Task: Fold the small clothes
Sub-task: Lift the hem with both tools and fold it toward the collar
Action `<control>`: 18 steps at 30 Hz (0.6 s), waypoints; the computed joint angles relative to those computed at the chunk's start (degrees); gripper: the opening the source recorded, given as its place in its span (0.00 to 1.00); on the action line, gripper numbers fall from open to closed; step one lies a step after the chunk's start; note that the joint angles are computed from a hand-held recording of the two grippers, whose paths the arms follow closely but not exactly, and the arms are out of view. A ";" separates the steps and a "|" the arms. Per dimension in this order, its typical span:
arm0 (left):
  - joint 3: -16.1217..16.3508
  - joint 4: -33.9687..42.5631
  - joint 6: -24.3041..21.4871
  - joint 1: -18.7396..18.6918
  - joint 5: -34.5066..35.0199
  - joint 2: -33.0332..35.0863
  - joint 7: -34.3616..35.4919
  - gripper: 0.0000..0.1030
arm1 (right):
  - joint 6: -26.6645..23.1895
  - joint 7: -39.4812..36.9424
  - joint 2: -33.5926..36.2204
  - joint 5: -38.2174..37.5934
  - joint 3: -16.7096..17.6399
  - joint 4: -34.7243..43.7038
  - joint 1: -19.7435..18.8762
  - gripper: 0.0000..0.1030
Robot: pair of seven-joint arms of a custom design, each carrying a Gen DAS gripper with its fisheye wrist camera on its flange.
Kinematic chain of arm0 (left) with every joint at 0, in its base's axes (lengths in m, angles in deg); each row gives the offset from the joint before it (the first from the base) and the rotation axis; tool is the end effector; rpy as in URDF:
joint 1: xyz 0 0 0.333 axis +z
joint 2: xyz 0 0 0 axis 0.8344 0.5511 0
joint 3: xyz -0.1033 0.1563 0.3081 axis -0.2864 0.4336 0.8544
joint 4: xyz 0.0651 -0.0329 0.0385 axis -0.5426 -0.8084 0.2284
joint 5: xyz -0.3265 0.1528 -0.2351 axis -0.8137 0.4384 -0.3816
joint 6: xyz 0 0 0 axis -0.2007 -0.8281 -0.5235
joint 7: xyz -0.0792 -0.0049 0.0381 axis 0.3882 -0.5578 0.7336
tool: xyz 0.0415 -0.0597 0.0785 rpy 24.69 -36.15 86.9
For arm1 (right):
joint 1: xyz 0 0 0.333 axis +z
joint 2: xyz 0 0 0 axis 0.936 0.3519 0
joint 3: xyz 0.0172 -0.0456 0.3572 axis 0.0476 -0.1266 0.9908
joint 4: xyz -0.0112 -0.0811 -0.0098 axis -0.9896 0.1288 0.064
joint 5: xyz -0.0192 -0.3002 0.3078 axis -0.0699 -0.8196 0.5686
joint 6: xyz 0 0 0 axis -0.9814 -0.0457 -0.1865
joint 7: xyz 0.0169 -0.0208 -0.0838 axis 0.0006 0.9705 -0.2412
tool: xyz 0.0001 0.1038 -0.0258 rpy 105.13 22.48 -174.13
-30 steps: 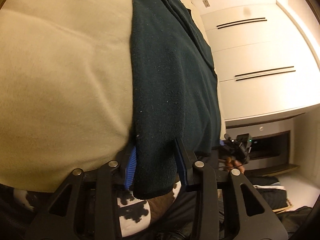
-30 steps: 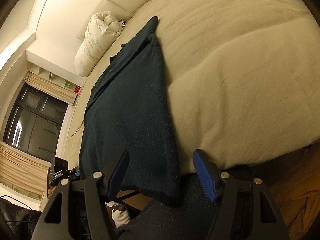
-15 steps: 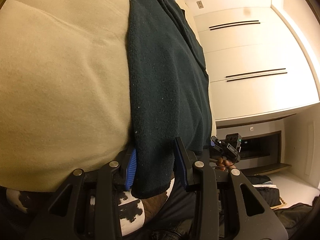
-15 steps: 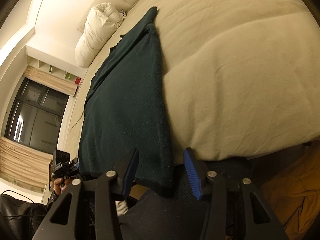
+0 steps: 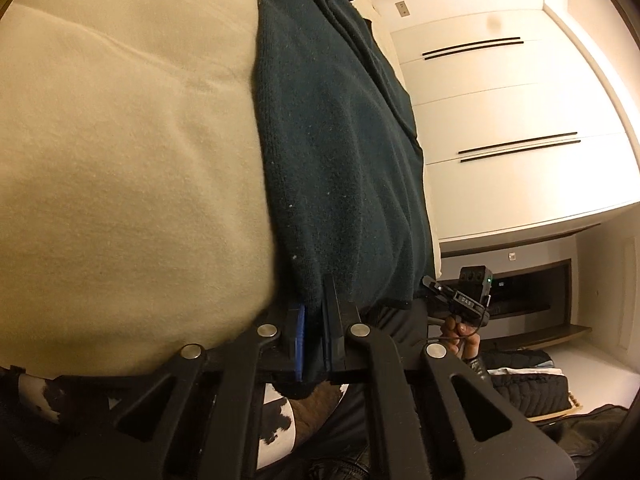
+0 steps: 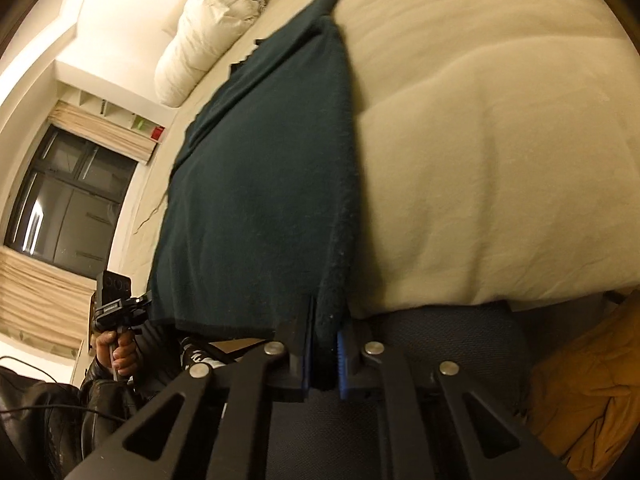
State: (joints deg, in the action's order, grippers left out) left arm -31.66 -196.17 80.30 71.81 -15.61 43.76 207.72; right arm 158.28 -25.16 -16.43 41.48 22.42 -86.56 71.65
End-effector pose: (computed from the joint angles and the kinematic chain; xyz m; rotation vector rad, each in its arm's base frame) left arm 0.6404 0.0537 0.4081 1.7697 -1.5927 1.1249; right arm 0.5248 -0.0264 0.4325 -1.5545 1.7849 0.2149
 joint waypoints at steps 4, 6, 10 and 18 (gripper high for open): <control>0.11 -0.81 0.01 0.28 -2.05 -0.99 0.87 0.05 | 1.18 -2.97 -1.37 3.03 0.04 -0.78 0.68 0.09; 0.33 -1.35 -0.11 0.49 -3.76 -1.50 1.38 0.05 | 1.68 -4.21 -1.95 4.67 -0.21 -1.23 0.89 0.08; 1.16 -2.32 -1.53 1.31 -8.44 -2.49 2.40 0.04 | 1.25 -7.81 -2.68 9.76 -0.97 -1.57 1.23 0.08; 1.69 -0.45 -4.68 1.42 -13.56 -2.34 2.53 0.04 | -1.36 -13.98 -2.38 18.92 -0.89 1.32 2.18 0.08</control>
